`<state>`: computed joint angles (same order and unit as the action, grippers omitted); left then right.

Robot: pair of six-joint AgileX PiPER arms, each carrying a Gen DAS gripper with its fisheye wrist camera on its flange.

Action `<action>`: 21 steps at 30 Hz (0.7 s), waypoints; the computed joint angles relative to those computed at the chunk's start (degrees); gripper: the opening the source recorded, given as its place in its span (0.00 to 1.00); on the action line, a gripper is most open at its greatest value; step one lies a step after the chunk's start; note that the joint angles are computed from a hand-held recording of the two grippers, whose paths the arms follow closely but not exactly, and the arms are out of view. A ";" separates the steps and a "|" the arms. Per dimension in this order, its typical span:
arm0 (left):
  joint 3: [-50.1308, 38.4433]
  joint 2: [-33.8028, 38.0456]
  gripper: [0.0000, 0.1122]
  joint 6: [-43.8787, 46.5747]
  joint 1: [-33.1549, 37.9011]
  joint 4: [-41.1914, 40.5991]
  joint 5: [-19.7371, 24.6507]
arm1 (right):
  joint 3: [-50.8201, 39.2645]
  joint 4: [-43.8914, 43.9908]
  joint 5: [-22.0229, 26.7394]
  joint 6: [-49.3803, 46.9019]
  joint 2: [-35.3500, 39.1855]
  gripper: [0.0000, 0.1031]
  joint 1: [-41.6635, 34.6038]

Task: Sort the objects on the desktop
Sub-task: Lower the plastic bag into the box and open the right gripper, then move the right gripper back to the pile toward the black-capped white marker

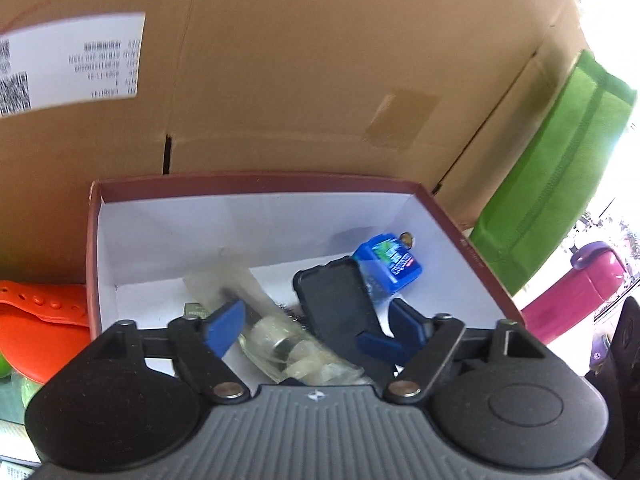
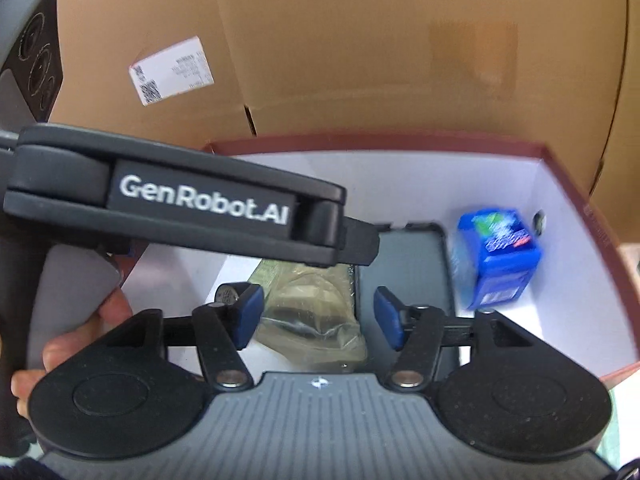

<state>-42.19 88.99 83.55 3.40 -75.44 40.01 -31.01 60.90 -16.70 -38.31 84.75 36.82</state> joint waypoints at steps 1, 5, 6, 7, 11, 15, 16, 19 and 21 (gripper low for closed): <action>0.59 -0.76 0.76 0.61 0.05 -0.29 0.07 | 0.70 -0.44 -0.76 0.86 -0.84 0.64 0.41; 2.40 -3.08 0.80 -0.14 0.51 0.16 0.91 | 3.46 -0.10 -4.83 3.19 -3.99 0.74 3.13; 3.04 -3.78 0.81 -0.31 0.73 0.20 1.31 | 4.20 0.55 -6.38 3.40 -4.74 0.76 4.31; 3.75 -4.55 0.82 -0.31 0.84 0.23 1.67 | 4.89 1.66 -7.95 3.25 -5.58 0.80 5.71; 7.53 -8.75 0.87 2.46 2.39 -0.46 3.46 | 6.57 7.93 -13.18 -0.08 -7.83 0.89 10.73; 11.37 -14.27 0.89 1.51 3.99 -0.29 3.73 | 8.68 15.65 -18.51 -4.54 -11.48 0.92 16.08; 12.22 -15.61 0.89 0.97 3.73 0.06 3.21 | 9.34 17.74 -20.47 -5.42 -12.29 0.92 18.28; 14.73 -20.07 0.90 -0.27 4.74 2.90 3.45 | 10.11 24.80 -27.03 -8.11 -13.75 0.92 25.90; 16.72 -23.61 0.90 -1.62 6.36 5.35 3.92 | 10.75 28.65 -30.57 -8.97 -14.82 0.92 30.75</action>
<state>-25.47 65.39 81.93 9.76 -70.09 43.92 -20.26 89.55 -47.27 -47.28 69.92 67.57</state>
